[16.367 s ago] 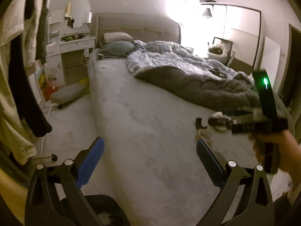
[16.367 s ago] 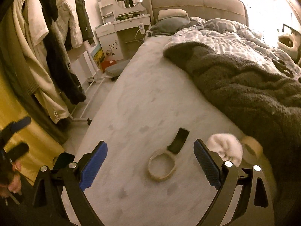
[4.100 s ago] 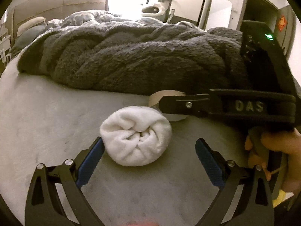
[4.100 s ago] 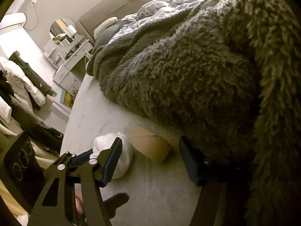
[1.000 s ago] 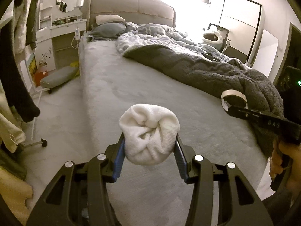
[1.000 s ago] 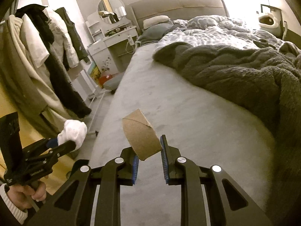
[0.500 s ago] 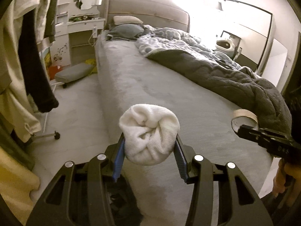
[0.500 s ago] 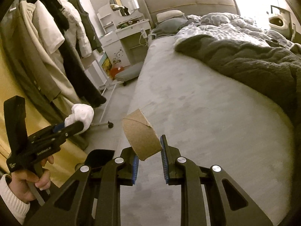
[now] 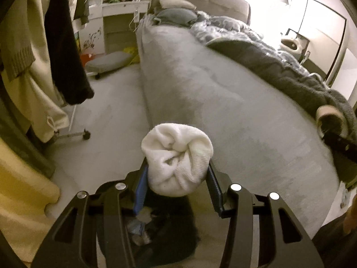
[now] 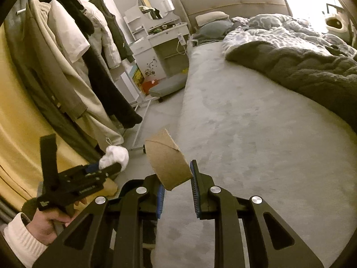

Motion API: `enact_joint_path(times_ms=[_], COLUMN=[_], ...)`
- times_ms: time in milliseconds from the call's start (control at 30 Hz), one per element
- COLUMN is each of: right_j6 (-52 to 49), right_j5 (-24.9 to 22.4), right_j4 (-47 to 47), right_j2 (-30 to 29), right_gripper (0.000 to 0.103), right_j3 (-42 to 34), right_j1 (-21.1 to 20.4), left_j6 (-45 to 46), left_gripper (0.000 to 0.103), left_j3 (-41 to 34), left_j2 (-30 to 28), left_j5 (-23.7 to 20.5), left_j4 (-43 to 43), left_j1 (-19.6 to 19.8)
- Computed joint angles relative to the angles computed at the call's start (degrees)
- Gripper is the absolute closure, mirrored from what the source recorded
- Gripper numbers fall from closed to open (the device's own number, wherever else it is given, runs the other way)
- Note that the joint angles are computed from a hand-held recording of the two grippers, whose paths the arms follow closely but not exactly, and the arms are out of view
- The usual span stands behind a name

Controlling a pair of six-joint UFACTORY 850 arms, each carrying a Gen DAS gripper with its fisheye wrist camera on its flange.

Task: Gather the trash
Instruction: 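Open the left tool over the bin to drop the white sock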

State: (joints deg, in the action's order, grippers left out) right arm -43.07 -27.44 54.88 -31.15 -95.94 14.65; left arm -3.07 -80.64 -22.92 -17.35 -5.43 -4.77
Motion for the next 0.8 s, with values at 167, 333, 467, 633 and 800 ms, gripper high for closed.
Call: enact_joint_path(times_ms=[167,333,467,633,800], right_j6=[1.1,3.0,4.6,7.1,10.1], right_j5=[-0.7,-1.9,-3.0,-4.9,-6.6], right_j4=[-0.8,-2.2,-3.5,-6.5,-10.8], right_j2=[-1.5,-3.6,-5.3,-7.8,-10.4], right_gripper=[0.082,0.082,0.082,0.082,0.082], right_j3=[-2.0,-4.7,-6.7,-10.3,-13.6], right_j1=[1.3,2.9,3.9,5.8,7.7], left_j6=[-1.3,0.0,-0.2,2.2,4.9], left_gripper=[0.052,0.052,0.052,0.052,0.051], left_j3=[-0.2,-0.8,-1.0,-0.5,-0.4], left_j2=[-1.3,-3.2,-4.8,-5.8,-7.1], left_j5=[-3.4,-7.4,-10.9,-14.8,-18.4], left_j4=[3.1,3.0,3.4,2.0,0.1], left_j1=[0.8,1.9,2.9,4.2,5.5])
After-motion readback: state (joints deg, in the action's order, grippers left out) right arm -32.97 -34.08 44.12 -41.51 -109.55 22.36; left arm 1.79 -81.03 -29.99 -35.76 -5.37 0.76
